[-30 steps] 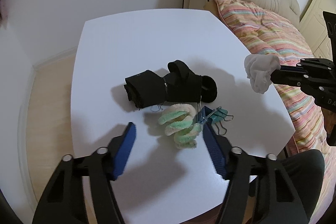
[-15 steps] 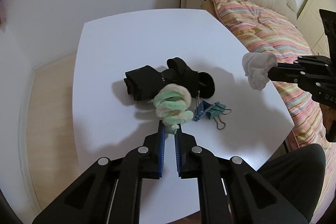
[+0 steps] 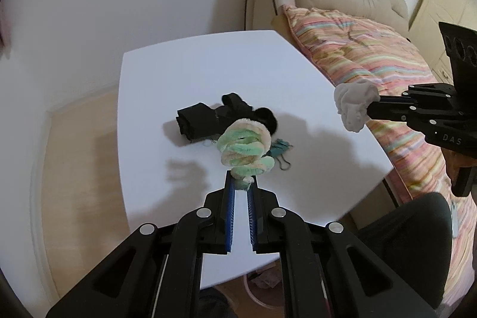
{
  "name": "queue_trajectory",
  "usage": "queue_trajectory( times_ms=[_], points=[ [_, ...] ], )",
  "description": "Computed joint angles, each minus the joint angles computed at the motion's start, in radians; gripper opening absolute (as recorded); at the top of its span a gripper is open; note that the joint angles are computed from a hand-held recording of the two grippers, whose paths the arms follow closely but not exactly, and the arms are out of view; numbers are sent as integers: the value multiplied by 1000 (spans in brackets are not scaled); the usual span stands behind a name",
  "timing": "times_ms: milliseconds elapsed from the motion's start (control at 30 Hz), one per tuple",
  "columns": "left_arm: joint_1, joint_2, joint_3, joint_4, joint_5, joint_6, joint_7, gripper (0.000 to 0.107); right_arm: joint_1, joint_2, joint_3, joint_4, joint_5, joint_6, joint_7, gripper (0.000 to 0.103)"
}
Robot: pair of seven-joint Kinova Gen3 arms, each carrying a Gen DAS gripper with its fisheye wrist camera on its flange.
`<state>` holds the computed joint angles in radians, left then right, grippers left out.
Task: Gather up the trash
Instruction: 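Grasp the green fuzzy hair tie with the left gripper, then carry both items over the wastebasket and open the right gripper to drop socks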
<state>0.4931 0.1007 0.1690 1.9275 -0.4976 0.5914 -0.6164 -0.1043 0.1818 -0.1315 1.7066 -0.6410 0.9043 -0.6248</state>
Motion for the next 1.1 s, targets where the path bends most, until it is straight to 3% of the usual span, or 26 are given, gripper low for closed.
queue_trajectory(
  times_ms=[600, 1100],
  points=[
    [85, -99, 138, 50, -104, 65, 152, 8, -19, -246, 100, 213, -71, 72, 153, 8],
    [115, -128, 184, 108, -101, 49, 223, 8, -65, -306, 132, 337, -35, 111, 168, 8]
  ],
)
